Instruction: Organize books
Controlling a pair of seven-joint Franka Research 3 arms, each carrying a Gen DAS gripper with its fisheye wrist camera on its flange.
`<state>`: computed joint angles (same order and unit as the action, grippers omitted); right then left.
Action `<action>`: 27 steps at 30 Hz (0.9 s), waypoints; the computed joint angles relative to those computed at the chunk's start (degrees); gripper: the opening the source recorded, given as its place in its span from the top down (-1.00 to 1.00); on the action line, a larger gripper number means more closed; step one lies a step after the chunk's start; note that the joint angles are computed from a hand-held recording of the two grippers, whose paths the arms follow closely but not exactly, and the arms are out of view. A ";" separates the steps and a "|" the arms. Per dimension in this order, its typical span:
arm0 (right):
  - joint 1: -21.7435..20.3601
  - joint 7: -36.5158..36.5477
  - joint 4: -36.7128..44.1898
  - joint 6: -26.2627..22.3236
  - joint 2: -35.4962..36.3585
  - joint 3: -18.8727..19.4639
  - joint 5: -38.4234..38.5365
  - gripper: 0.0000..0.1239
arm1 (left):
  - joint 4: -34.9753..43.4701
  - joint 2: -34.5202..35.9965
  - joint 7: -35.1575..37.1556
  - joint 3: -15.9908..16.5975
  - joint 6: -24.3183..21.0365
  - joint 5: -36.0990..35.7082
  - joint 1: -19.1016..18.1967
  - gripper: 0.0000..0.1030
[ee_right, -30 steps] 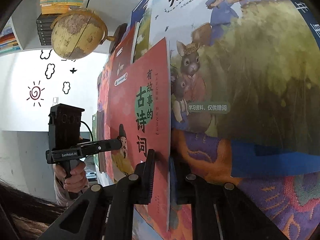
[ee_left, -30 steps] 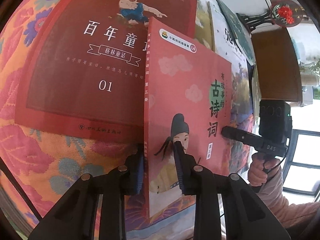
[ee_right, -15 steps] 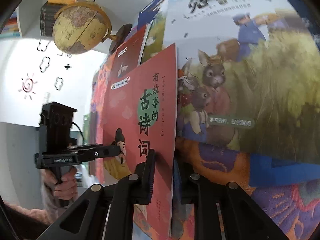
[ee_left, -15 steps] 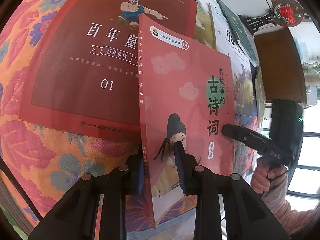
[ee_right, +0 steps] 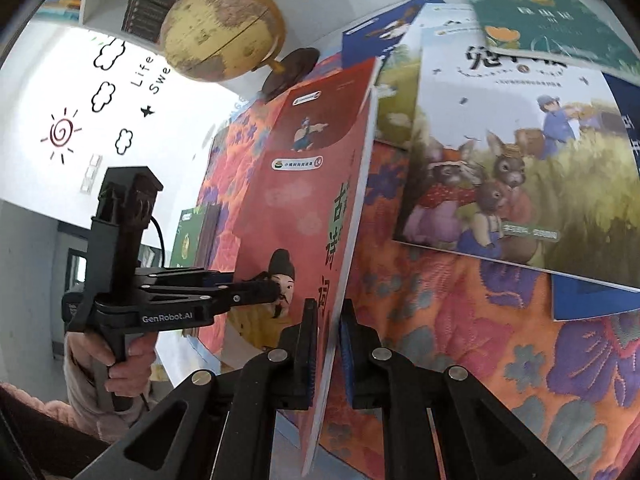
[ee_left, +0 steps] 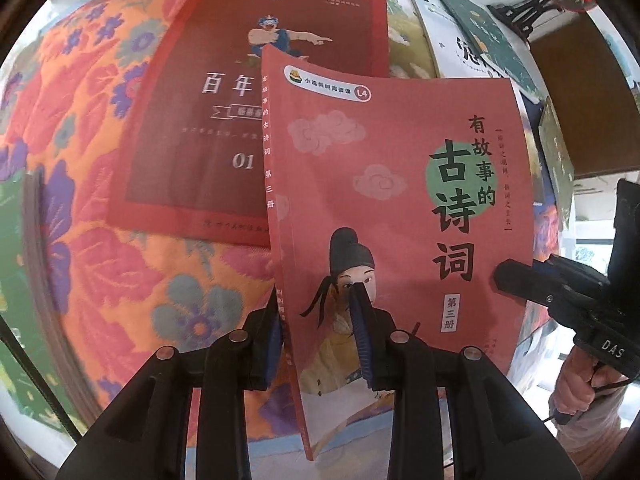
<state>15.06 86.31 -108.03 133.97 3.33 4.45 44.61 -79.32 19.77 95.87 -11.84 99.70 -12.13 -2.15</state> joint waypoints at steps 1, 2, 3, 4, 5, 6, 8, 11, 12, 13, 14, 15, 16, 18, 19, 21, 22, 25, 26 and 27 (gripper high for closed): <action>0.15 0.10 0.27 -0.03 0.12 0.12 -0.07 0.82 | -0.51 -0.51 0.50 0.07 0.38 0.59 -0.03 0.46; 0.32 0.43 0.63 0.02 0.33 0.23 -0.53 0.82 | -1.17 -1.14 0.94 0.16 0.92 1.15 -0.08 0.46; 0.52 1.01 1.08 -0.02 0.56 0.32 -1.31 0.82 | -1.61 -1.59 1.15 0.25 1.19 1.26 -0.01 0.46; 0.65 1.48 1.25 -0.01 0.55 0.38 -1.77 0.82 | -1.95 -1.91 1.35 0.34 1.35 1.04 0.18 0.46; 0.74 1.71 1.42 0.27 0.64 0.44 -1.75 0.82 | -1.95 -2.02 1.44 0.39 1.40 0.80 0.30 0.46; 0.82 1.90 1.68 0.45 0.76 0.51 -1.62 0.82 | -2.36 -2.45 1.67 0.45 1.51 0.39 0.54 0.46; 0.95 2.38 2.09 0.51 0.72 0.58 -1.77 0.82 | -2.53 -2.78 2.44 0.65 1.34 -0.62 1.22 0.46; 1.32 3.48 2.93 0.66 0.78 0.71 -3.23 0.82 | -2.27 -2.89 3.11 0.84 0.71 -2.09 2.01 0.46; 1.44 3.80 3.38 0.57 0.91 0.78 -3.58 0.82 | -2.47 -3.18 3.57 0.95 0.77 -2.26 2.26 0.46; 1.66 4.42 4.13 0.61 1.33 0.91 -4.12 0.82 | -2.95 -3.58 3.79 1.01 1.08 -2.42 2.37 0.46; 1.83 4.85 4.56 0.77 1.53 1.00 -4.50 0.82 | -3.28 -4.00 4.40 1.19 1.24 -2.57 2.69 0.46; 1.90 4.93 4.63 0.78 1.40 1.06 -4.62 0.82 | -3.52 -4.34 4.99 1.37 1.36 -2.62 2.96 0.46; 2.05 5.30 5.05 0.88 1.62 1.15 -4.87 0.82 | -3.94 -4.65 4.89 1.38 1.68 -2.65 2.86 0.46; 2.48 6.35 6.19 1.36 2.34 1.39 -5.65 0.82 | -4.23 -5.17 5.45 1.69 1.83 -3.01 3.31 0.46; 2.65 6.73 6.66 1.48 2.58 1.49 -6.02 0.82 | -3.86 -5.01 5.15 1.67 1.89 -3.04 3.16 0.46; 2.83 7.14 7.06 1.83 2.71 1.60 -6.44 0.82 | -3.55 -5.16 5.61 1.87 1.62 -3.78 3.67 0.46; 2.89 7.22 7.36 1.97 2.85 1.67 -6.45 0.82 | -3.41 -5.24 5.83 1.92 1.41 -4.02 3.84 0.46; 3.06 7.72 8.47 2.21 3.41 1.86 -6.25 0.82 | -2.73 -5.28 6.39 2.11 0.97 -4.48 4.27 0.46; 3.22 8.20 9.04 2.37 3.76 1.91 -6.74 0.82 | -2.70 -5.46 6.74 2.22 0.72 -4.68 4.54 0.46; 3.40 8.79 9.65 2.42 4.08 1.96 -7.32 0.82 | -2.54 -5.49 6.99 2.33 0.50 -4.80 4.75 0.46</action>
